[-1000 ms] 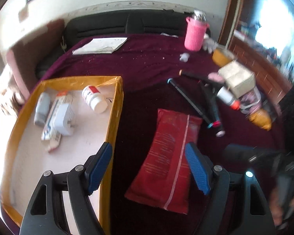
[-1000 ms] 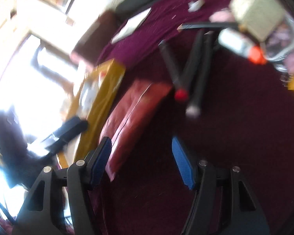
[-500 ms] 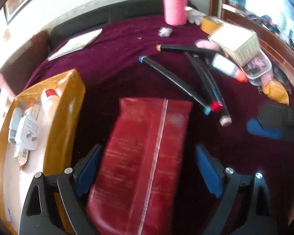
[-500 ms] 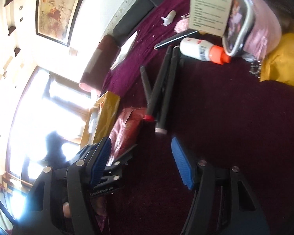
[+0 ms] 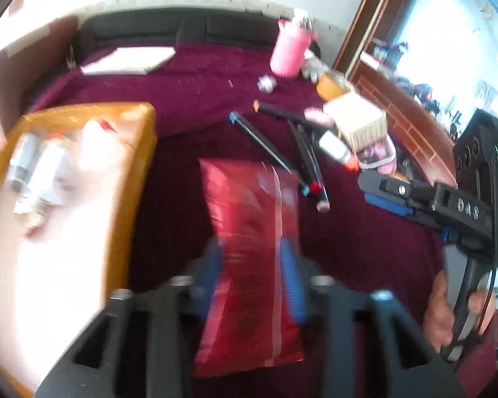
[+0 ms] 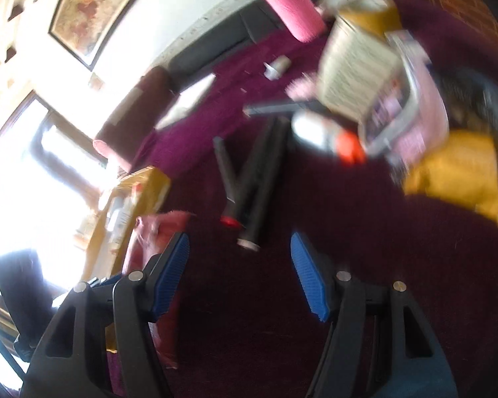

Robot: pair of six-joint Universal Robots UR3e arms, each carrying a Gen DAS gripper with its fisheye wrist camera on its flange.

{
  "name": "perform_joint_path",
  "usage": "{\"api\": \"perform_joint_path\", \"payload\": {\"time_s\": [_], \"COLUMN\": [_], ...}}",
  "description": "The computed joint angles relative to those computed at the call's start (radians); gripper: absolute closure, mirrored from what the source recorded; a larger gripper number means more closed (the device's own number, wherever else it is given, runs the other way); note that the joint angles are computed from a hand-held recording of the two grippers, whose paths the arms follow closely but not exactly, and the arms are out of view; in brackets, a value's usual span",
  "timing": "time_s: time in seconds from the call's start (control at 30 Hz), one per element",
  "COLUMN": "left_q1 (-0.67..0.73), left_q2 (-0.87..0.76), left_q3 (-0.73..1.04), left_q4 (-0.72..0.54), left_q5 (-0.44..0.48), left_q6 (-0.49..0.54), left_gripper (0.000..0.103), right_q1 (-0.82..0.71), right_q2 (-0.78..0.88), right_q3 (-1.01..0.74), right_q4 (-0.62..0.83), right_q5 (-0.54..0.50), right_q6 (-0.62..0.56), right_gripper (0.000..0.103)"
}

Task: Organize objects
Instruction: 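Carry the red pouch into the tray with the left gripper while the right grasps a black marker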

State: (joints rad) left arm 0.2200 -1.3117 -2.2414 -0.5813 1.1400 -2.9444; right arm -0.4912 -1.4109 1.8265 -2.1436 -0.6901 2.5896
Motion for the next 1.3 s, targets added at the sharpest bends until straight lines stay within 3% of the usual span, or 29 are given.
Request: {"api": "perform_joint_path", "payload": {"time_s": [0.07, 0.23, 0.33, 0.4, 0.47, 0.6, 0.67, 0.77, 0.9, 1.0, 1.03, 1.1, 1.17, 1.2, 1.27, 1.3], "left_q1": [0.090, 0.168, 0.230, 0.278, 0.311, 0.326, 0.288, 0.166, -0.060, -0.195, -0.216, -0.246, -0.293, -0.326, -0.403, -0.409], "left_q2": [0.092, 0.176, 0.250, 0.280, 0.290, 0.300, 0.273, 0.186, -0.013, -0.183, -0.220, -0.279, -0.364, -0.408, -0.445, -0.442], "left_q3": [-0.021, -0.025, -0.059, -0.059, -0.047, -0.057, -0.059, -0.043, 0.006, 0.092, 0.108, 0.128, 0.193, 0.217, 0.178, 0.165], "left_q4": [-0.072, -0.197, -0.265, -0.338, -0.399, -0.389, -0.334, -0.227, -0.016, 0.051, 0.068, 0.127, 0.108, 0.113, 0.278, 0.296], "left_q5": [-0.077, -0.117, -0.163, -0.195, -0.215, -0.230, -0.203, -0.107, 0.120, 0.273, 0.293, 0.321, 0.369, 0.410, 0.497, 0.490], "left_q6": [0.052, 0.144, 0.195, 0.235, 0.262, 0.260, 0.225, 0.167, 0.037, -0.038, -0.051, -0.103, -0.131, -0.129, -0.127, -0.131], "left_gripper": [0.084, 0.084, 0.083, 0.079, 0.069, 0.043, 0.037, 0.037, 0.037, 0.037, 0.035, 0.020, 0.015, 0.005, 0.003, 0.006], "right_q1": [0.069, 0.283, 0.358, 0.439, 0.518, 0.540, 0.519, 0.454, 0.330, 0.213, 0.177, 0.117, 0.059, 0.045, 0.007, -0.008], "right_q2": [0.013, 0.211, 0.347, 0.454, 0.546, 0.558, 0.535, 0.454, 0.271, 0.111, 0.071, 0.004, -0.046, -0.054, -0.069, -0.070], "right_q3": [-0.092, -0.398, -0.575, -0.723, -0.839, -0.830, -0.812, -0.711, -0.473, -0.315, -0.284, -0.234, -0.202, -0.195, -0.182, -0.174], "right_q4": [-0.024, -0.068, -0.005, 0.029, 0.040, 0.002, 0.027, 0.047, 0.012, 0.060, 0.094, 0.166, 0.244, 0.267, 0.316, 0.321], "right_q5": [-0.048, -0.270, -0.370, -0.490, -0.665, -0.738, -0.710, -0.618, -0.462, -0.334, -0.298, -0.232, -0.188, -0.171, -0.134, -0.121], "right_q6": [0.050, 0.189, 0.192, 0.214, 0.235, 0.254, 0.257, 0.264, 0.222, 0.146, 0.116, 0.057, -0.003, -0.016, -0.055, -0.066], "right_gripper": [0.040, 0.040, 0.040, 0.041, 0.054, 0.088, 0.091, 0.091, 0.091, 0.091, 0.091, 0.091, 0.091, 0.091, 0.091, 0.091]}}
